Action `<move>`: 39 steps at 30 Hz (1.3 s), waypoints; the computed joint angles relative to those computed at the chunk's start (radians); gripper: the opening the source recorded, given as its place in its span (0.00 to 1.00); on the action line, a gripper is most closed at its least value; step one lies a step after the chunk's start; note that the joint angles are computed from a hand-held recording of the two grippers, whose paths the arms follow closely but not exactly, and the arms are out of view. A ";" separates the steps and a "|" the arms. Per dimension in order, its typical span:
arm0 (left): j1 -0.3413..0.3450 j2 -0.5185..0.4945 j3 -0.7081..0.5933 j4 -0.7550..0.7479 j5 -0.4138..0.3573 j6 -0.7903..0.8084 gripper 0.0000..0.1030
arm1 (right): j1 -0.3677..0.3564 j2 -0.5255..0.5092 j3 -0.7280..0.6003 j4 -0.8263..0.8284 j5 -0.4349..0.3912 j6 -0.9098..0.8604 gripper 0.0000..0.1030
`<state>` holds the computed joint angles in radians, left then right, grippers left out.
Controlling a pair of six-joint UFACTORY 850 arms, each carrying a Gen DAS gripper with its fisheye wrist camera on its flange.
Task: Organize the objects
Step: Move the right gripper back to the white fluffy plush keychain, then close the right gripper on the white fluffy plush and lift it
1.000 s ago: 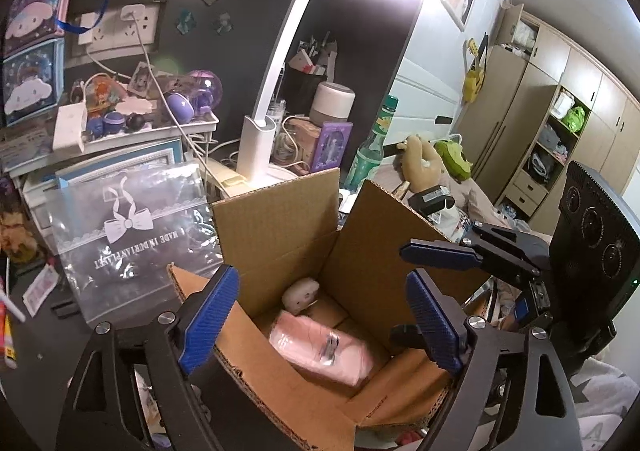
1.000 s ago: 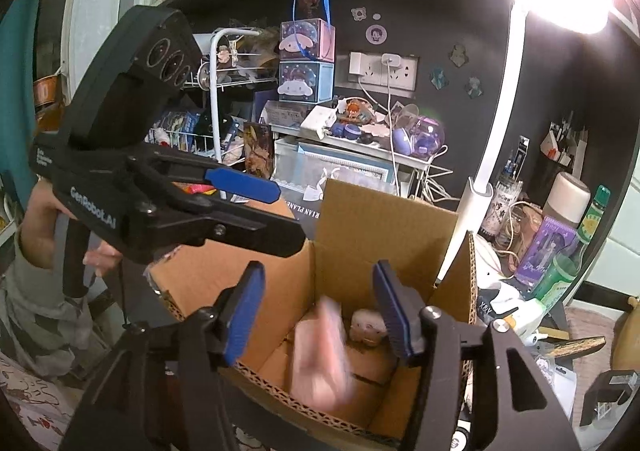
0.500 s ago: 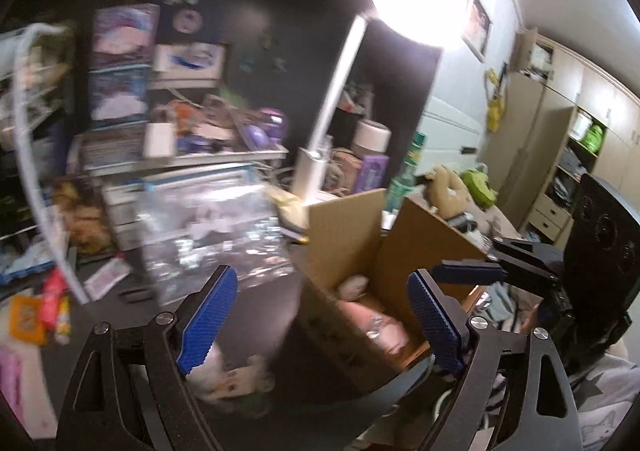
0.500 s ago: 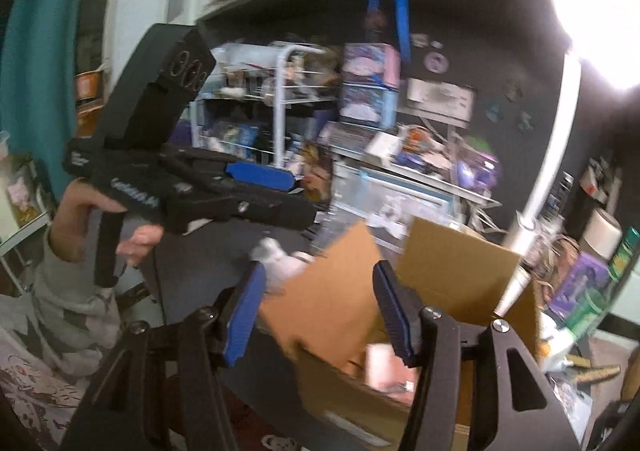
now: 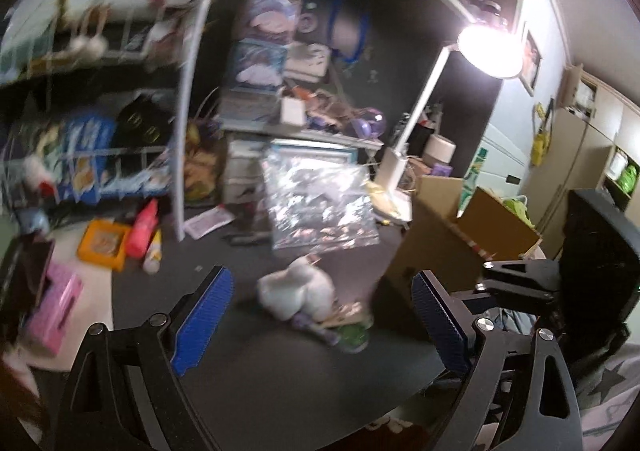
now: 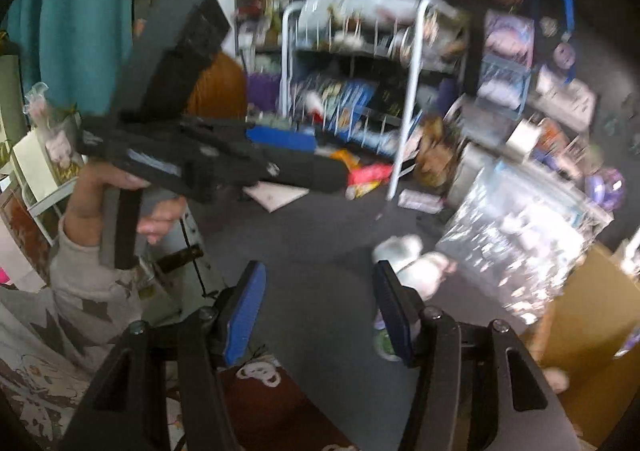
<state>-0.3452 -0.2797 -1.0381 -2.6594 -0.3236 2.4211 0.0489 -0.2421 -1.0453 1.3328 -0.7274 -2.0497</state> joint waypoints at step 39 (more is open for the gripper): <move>0.092 -0.437 -0.393 0.918 -0.175 -0.945 0.75 | 0.094 -0.450 -0.417 -0.176 0.226 0.495 0.65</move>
<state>-0.2530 -0.7167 -1.4314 -1.7417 -0.4989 1.4766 0.1434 -0.6920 -1.4620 1.1565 -0.5010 -1.5549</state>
